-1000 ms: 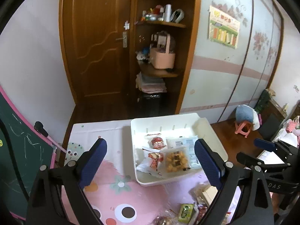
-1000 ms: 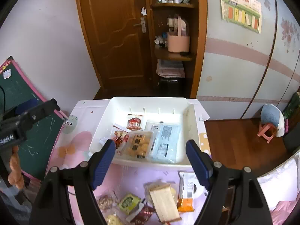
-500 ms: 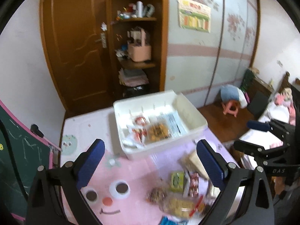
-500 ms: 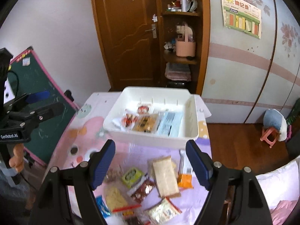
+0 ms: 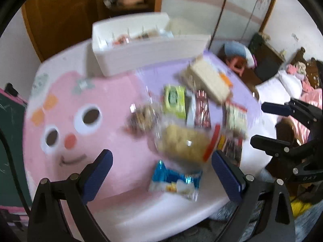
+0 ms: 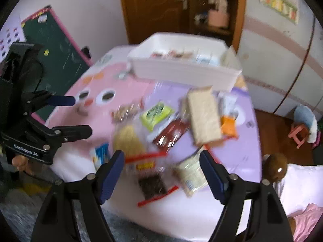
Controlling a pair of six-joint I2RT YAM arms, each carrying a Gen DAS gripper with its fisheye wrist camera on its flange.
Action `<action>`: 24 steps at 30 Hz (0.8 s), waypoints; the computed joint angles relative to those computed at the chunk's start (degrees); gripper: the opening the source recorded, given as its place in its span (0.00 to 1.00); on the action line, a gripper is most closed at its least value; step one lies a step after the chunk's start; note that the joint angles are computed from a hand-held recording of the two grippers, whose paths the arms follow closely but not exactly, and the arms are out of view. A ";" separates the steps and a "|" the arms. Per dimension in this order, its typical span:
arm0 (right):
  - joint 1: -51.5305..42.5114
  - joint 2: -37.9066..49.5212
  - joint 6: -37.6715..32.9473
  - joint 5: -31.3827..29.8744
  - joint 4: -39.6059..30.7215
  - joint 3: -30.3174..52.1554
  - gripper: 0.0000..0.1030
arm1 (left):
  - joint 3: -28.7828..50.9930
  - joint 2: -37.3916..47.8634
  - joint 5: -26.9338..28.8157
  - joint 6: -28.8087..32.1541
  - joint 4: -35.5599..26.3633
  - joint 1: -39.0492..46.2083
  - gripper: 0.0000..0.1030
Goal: Organize snacks
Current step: 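Grasp the blue wafer packet with left tool while right tool grasps the red-lidded date cup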
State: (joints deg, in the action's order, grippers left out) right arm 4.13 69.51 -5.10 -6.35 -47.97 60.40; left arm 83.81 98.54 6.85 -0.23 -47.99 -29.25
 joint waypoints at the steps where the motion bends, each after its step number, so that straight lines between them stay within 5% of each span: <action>1: 0.03 0.00 -0.39 -0.59 0.14 -1.28 0.73 | -0.75 0.34 0.08 0.09 0.16 -0.23 0.95; 9: 0.83 2.72 -3.60 -2.33 1.22 -5.63 0.64 | -3.82 4.25 -0.15 1.13 -0.44 -2.60 0.95; 24: 3.93 9.67 -4.49 4.00 5.88 -7.71 0.63 | -5.04 7.20 -2.55 0.28 0.47 -4.35 0.86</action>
